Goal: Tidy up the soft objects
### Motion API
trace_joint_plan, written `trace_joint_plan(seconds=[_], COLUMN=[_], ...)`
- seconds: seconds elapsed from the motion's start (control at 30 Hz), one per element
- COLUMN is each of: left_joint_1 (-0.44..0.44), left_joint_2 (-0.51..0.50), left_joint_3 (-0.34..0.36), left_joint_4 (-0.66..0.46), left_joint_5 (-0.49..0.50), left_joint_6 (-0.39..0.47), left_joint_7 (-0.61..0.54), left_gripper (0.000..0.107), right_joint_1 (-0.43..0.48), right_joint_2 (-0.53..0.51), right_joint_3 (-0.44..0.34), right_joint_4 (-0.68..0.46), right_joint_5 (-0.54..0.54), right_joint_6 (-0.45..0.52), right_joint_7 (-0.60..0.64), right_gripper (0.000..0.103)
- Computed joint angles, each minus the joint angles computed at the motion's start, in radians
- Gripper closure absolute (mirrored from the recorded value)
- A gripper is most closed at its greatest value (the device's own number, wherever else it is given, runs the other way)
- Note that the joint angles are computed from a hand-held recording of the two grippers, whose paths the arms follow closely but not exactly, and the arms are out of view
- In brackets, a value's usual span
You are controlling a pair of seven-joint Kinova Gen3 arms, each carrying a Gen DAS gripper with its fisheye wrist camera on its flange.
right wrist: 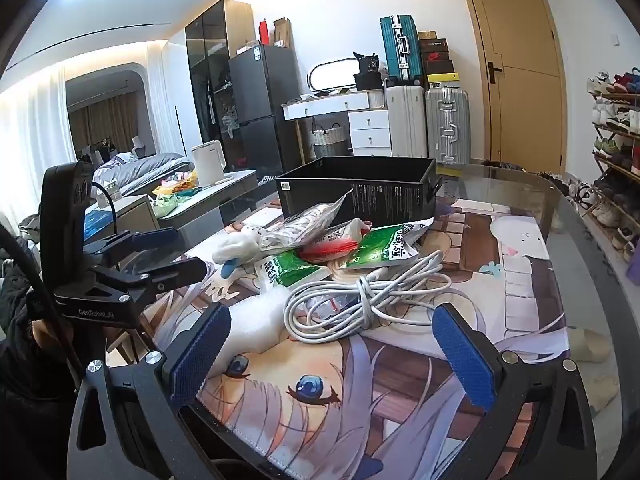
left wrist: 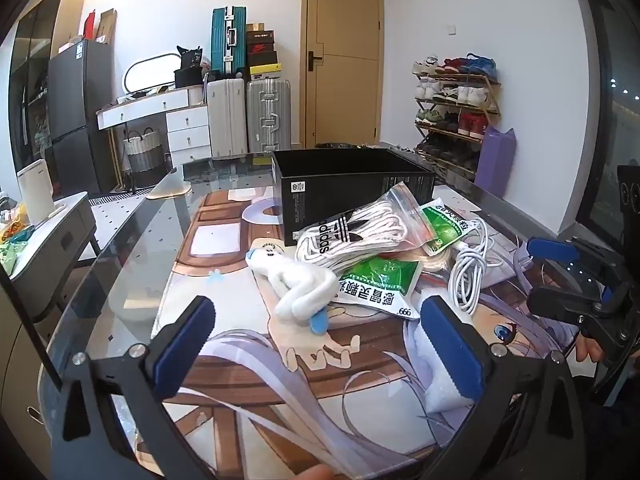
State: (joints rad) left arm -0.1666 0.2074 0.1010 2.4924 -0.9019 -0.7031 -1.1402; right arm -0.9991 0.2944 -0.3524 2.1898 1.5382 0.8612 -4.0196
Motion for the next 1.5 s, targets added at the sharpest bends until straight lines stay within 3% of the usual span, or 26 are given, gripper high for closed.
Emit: trace_joint_plan(seconds=[0.57,1.5], left_joint_1=[-0.014,-0.005], left_joint_2=[-0.005,-0.008], left_joint_3=[-0.005,-0.010], left_joint_4=[-0.003,-0.001], left_joint_5=[-0.052,-0.043], left_joint_6=[-0.019,-0.021], left_joint_7=[0.040,0.023], left_gripper=[0.004,0.004], right_joint_1=[-0.002,-0.003], right_joint_2=[-0.003,0.012], right_joint_3=[-0.001,0.000], right_joint_4=[0.001,-0.002], right_joint_5=[-0.006,0.009], right_joint_6=[0.000,-0.004], right_joint_7=[0.006,-0.008], right_gripper=[0.000,0.001])
